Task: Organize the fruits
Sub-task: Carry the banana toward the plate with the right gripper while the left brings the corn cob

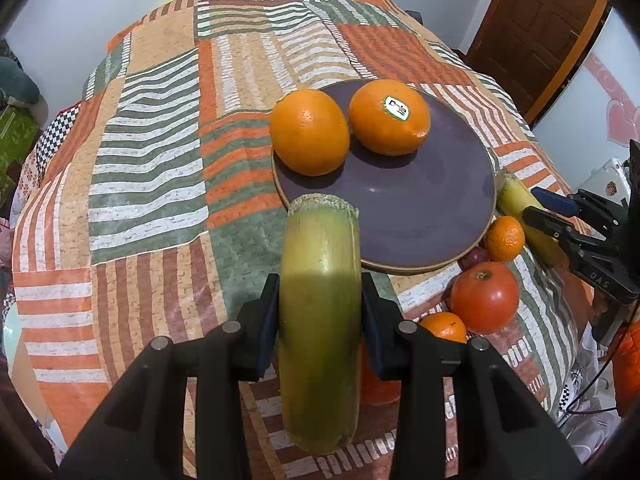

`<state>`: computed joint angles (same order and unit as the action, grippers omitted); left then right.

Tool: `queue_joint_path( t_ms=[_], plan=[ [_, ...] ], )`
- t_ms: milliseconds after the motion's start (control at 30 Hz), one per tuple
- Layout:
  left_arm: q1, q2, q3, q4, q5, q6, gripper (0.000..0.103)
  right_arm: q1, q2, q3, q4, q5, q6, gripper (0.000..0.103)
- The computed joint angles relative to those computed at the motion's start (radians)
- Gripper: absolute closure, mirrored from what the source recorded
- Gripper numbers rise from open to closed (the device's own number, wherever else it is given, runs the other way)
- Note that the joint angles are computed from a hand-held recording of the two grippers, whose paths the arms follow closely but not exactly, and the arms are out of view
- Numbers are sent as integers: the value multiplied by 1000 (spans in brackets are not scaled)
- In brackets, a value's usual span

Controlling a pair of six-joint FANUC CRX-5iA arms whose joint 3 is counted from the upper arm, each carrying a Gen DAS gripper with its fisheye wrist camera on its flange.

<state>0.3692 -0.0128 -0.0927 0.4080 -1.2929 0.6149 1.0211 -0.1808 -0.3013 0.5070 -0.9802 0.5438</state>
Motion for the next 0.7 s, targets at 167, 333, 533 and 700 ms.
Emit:
queue_joint_path(
  t_ms=[167,333,533,700],
  plan=[
    [-5,-1,0,4,0,-4,66,-17,20,14,-26,-5,19,71],
    [-15,-4,-2,5,6,-13,66,-30,25,11,-37,10,21,71],
    [-27,7,12,12,4,-6,66,-36,14,1,-19,33,-44,71],
    [-45,20,30,18,12,-9,66,-32,11,4,33,39,-63,72]
  ],
)
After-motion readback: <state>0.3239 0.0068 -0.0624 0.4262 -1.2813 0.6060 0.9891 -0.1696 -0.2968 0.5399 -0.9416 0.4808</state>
